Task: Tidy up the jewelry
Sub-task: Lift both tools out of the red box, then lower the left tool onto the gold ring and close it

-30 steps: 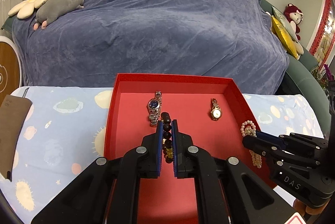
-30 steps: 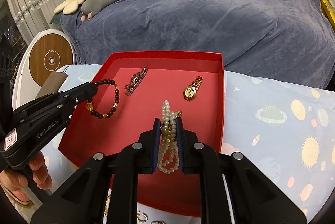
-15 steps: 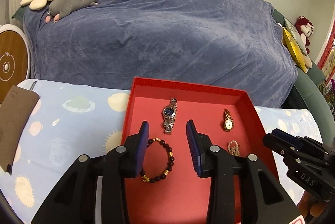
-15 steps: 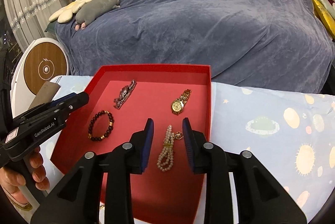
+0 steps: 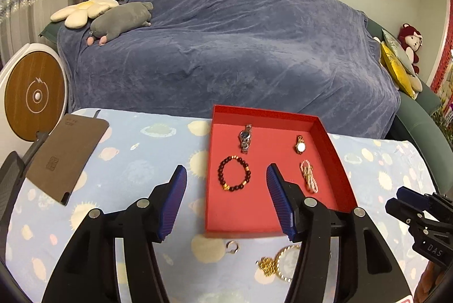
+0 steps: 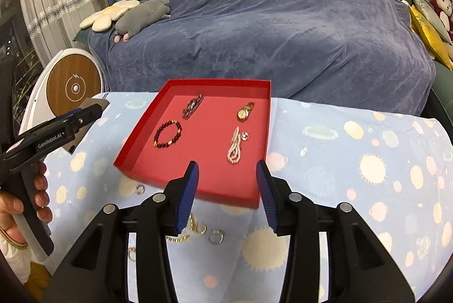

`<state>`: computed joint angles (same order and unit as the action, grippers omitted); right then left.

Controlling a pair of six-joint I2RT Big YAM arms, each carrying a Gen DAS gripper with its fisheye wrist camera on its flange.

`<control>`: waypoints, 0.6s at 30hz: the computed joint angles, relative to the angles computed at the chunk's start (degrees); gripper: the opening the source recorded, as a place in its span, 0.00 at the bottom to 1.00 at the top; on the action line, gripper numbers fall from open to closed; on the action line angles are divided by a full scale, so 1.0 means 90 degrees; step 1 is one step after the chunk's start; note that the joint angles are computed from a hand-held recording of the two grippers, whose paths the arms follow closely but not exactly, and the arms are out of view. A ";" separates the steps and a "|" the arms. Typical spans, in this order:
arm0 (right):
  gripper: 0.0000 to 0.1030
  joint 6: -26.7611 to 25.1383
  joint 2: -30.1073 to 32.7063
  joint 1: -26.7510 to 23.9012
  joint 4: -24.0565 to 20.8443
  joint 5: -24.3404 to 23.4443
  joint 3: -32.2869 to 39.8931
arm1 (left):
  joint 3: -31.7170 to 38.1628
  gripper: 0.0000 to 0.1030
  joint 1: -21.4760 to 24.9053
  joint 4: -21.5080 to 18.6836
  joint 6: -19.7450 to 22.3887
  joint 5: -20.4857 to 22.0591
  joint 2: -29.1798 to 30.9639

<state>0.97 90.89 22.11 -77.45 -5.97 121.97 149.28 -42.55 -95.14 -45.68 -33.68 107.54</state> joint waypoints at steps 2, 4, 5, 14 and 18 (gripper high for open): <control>0.40 -0.0042 -0.0334 0.0062 0.0078 0.0047 -0.0437 | -0.0395 0.55 -0.0169 -0.0076 -0.0149 -0.0177 -0.0227; 0.41 -0.0043 -0.0623 0.0114 0.0172 0.0051 -0.0820 | -0.0824 0.55 -0.0340 -0.0106 -0.0321 -0.0307 -0.0470; 0.42 -0.0032 -0.0759 0.0136 0.0212 0.0026 -0.1016 | -0.0980 0.55 -0.0409 -0.0135 -0.0416 -0.0352 -0.0558; 0.44 0.0143 -0.1400 0.0451 0.0267 -0.0132 -0.2277 | -0.2605 0.61 -0.0992 0.0001 -0.1312 -0.0355 -0.1329; 0.44 0.0062 -0.1459 0.0606 0.0270 -0.0038 -0.2484 | -0.3327 0.61 -0.1092 0.0293 -0.1460 0.0171 -0.1579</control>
<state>1.53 77.76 27.56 -75.02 -6.31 99.62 119.33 -52.37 -92.50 -58.81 -32.15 93.33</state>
